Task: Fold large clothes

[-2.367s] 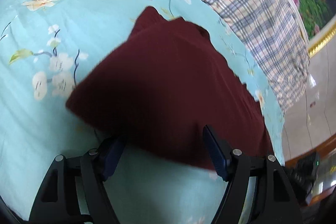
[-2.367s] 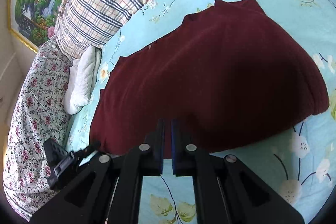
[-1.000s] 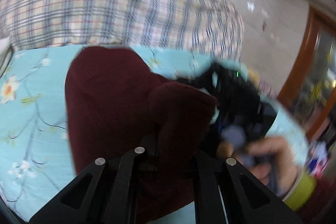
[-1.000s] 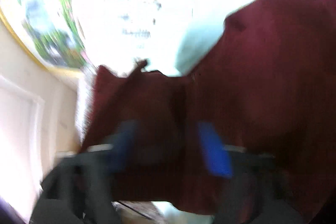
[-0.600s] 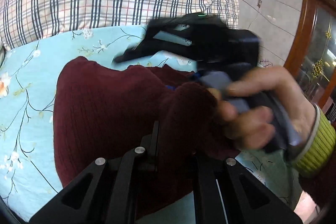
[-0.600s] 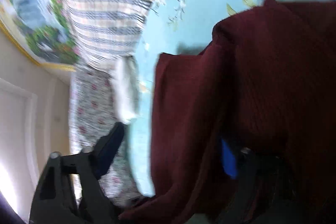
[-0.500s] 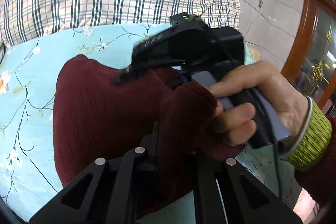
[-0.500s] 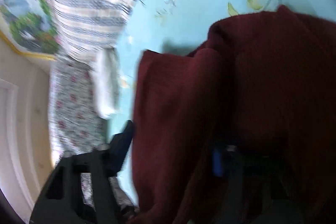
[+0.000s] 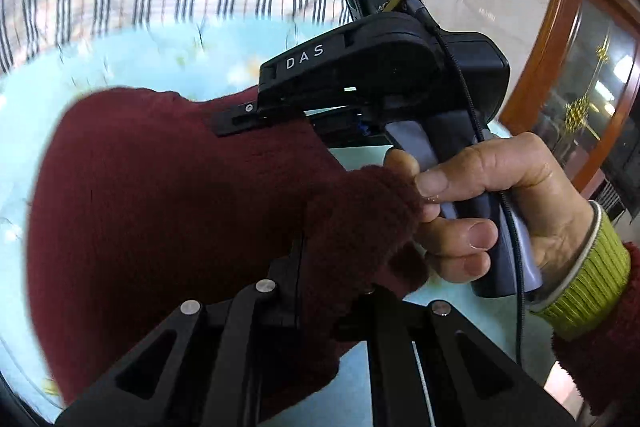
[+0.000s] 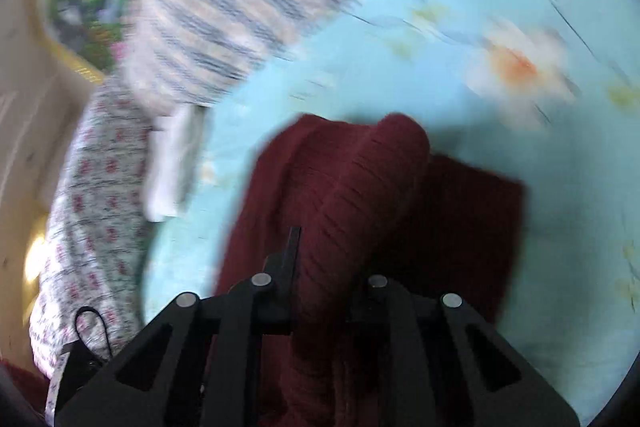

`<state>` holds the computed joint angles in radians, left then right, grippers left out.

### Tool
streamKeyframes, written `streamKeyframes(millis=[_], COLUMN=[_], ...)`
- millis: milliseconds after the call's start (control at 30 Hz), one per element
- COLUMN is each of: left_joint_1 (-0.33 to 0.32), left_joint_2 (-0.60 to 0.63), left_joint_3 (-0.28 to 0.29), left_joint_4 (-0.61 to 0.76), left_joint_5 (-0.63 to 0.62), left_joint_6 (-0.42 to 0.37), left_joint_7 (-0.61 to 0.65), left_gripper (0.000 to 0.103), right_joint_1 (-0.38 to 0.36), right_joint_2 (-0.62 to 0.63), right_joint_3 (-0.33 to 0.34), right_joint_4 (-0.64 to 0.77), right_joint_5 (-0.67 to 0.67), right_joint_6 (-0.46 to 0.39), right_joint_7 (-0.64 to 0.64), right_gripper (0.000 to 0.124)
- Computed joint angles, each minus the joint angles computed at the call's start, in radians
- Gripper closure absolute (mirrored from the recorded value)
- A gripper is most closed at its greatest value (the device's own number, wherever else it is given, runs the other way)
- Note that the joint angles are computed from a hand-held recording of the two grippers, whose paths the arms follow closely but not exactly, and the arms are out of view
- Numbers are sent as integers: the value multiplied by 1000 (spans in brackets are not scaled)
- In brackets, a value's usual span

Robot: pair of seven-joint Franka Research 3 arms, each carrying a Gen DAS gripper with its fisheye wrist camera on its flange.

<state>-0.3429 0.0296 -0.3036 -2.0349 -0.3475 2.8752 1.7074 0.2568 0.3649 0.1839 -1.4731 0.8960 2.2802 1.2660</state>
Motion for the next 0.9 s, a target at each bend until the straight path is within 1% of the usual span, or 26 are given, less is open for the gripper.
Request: streamKeyframes(millis=[67,133,167,233,300,367,400,467,500,533,567,600,633,667,700,733,767,800,833,867,900], left_joint_1=[-2,-1,1,2,9,14,16,16,20,24,29,37,37,34,29,21,20,28,38,64,66], left_joint_2=[2,0,9,37,36,32,38,57,56,48,28,0,-29,-75,-136,-173,-218,-261,-280,-296,-297], left_joint_3=[-1,-1,-1,-4,-14,-23,-27,-23,-24,-25,-25,-21,-11,3,25,43,61,76,86,97,114], left_joint_4=[-5,-6,6,39,40,37,42,57,56,53,46,39,24,-8,-51,-81,-116,-151,-165,-173,-172], left_joint_5=[26,21,5,11,-4,-29,-54,-33,-35,-41,-59,-106,-135,-177,-221,-225,-219,-197,-166,-120,-107], left_joint_6=[10,17,-2,-27,-27,-19,-23,-39,-51,-60,-85,-125,-145,-155,-159,-152,-135,-112,-100,-103,-114], left_joint_7=[-14,3,21,15,27,55,80,68,70,72,78,105,117,137,157,151,134,99,64,8,-13], left_gripper=[96,95,94,94,94,94,94,93,92,92,85,75,71,60,47,40,27,19,19,19,18], right_joint_1=[-9,-32,-32,-8,21,20,14,25,35,40,34,26,18,20,24,29,35,39,41,43,44], right_joint_2=[16,12,5,-6,-10,-36,-62,-78,-69,-45,-27,-26,-33,-43,-55,-68,-84,-96,-111,-128,-140], right_joint_3=[-6,10,11,-5,-22,-12,-5,-11,-21,-29,-26,-19,-13,-16,-21,-25,-31,-32,-34,-36,-37], right_joint_4=[-23,-45,-47,-47,-50,-86,-117,-143,-137,-119,-106,-109,-120,-128,-139,-151,-167,-179,-195,-212,-223], right_joint_5=[8,82,92,36,-47,-23,8,-2,-38,-72,-73,-58,-39,-48,-64,-79,-100,-109,-117,-122,-123], right_joint_6=[-10,-3,8,41,71,111,145,189,188,159,134,133,142,146,155,163,174,182,187,193,197], right_joint_7=[26,-10,-24,-17,24,28,3,9,43,85,94,87,74,81,89,99,115,123,133,141,145], right_gripper=[108,108,108,108,109,109,109,109,109,109,108,108,105,102,100,96,95,95,92,84,79])
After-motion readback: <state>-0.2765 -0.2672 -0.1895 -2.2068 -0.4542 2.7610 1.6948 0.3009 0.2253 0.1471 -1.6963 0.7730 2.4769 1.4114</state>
